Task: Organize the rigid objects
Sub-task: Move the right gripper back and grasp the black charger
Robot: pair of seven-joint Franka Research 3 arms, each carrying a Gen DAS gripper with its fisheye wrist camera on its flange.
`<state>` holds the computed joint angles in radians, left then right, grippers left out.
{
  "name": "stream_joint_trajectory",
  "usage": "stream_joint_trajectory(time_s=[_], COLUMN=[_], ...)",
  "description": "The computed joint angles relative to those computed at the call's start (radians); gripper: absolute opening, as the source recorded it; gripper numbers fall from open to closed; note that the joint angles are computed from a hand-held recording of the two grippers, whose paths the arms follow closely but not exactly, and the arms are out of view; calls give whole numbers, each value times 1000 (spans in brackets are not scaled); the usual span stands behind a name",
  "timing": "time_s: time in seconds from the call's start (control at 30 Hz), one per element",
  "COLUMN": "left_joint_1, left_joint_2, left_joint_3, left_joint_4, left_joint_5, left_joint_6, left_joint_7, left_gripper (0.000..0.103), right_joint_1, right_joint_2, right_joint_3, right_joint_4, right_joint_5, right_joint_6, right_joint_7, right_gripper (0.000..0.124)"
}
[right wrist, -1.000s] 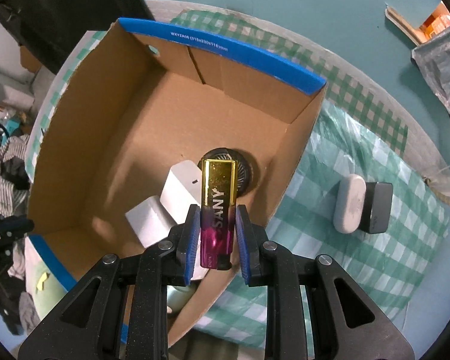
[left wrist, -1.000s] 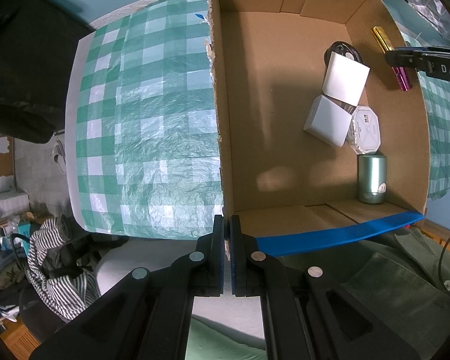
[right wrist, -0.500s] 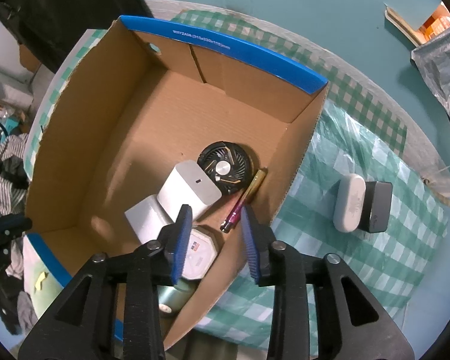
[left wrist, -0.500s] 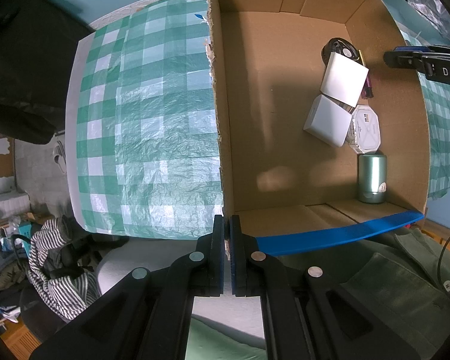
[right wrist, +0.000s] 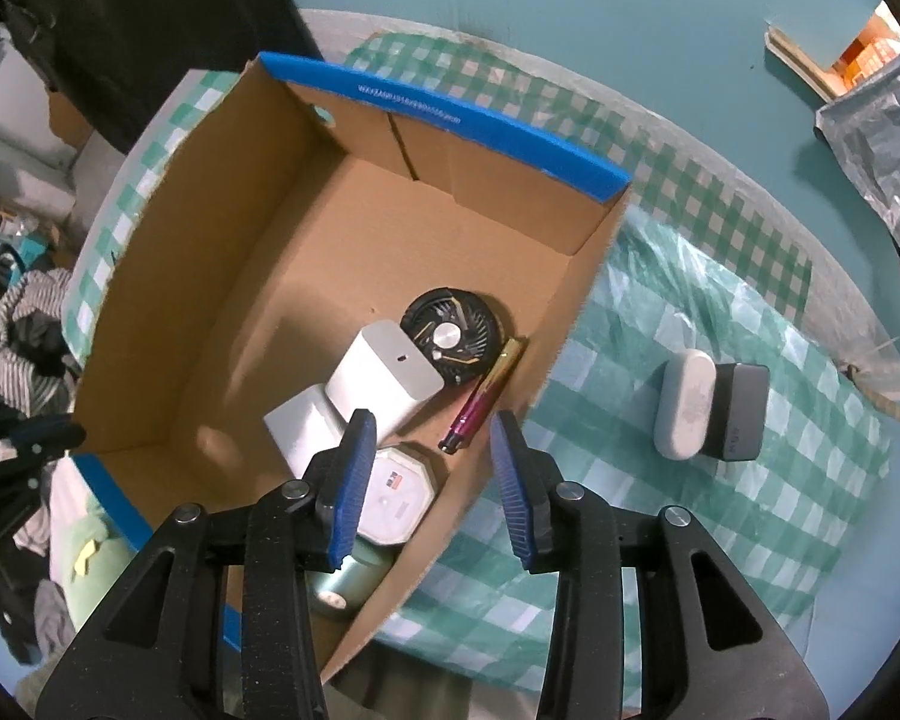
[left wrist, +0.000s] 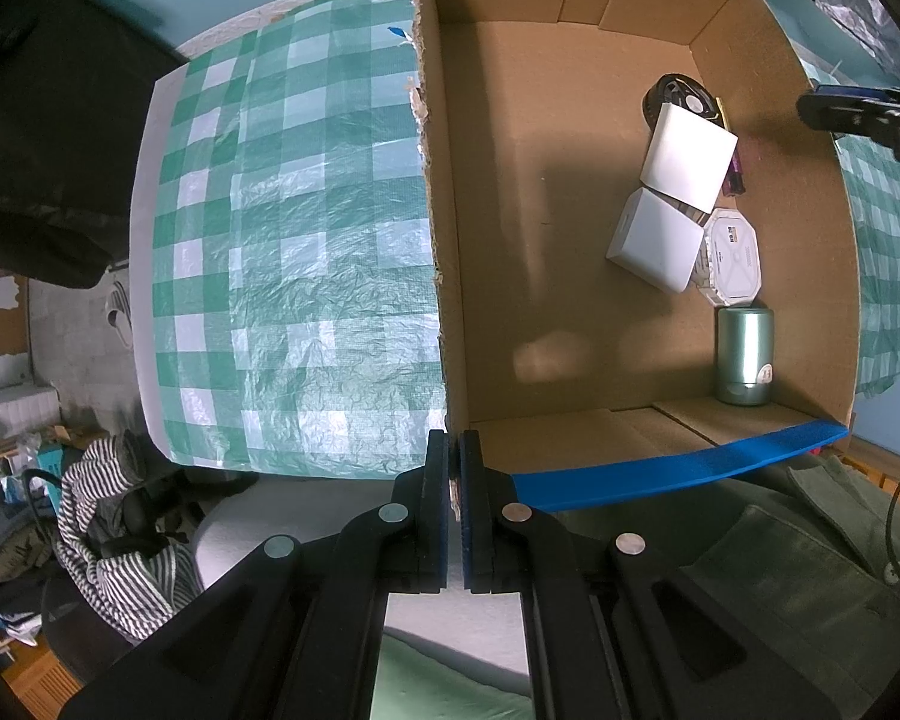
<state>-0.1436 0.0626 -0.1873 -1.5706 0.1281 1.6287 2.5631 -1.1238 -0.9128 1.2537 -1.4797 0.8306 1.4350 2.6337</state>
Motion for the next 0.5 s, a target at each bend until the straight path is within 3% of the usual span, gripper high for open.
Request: stream_joint_trajectory(time_s=[0.23, 0.5], left_joint_1=[0, 0], left_joint_2=[-1, 1], left_joint_3=[0, 0], left_joint_4=[-1, 1], left_joint_5=[1, 1], left_joint_6=[-1, -3], left_joint_7=[-1, -6], left_gripper=[3, 3], right_joint_1=[92, 351], right_joint_2=[3, 2], right_joint_3=[-68, -207], right_joint_4=[-46, -302], right_joint_5=[-73, -200], right_joint_6=[5, 4], right_joint_7=[33, 113], right_gripper=[46, 51])
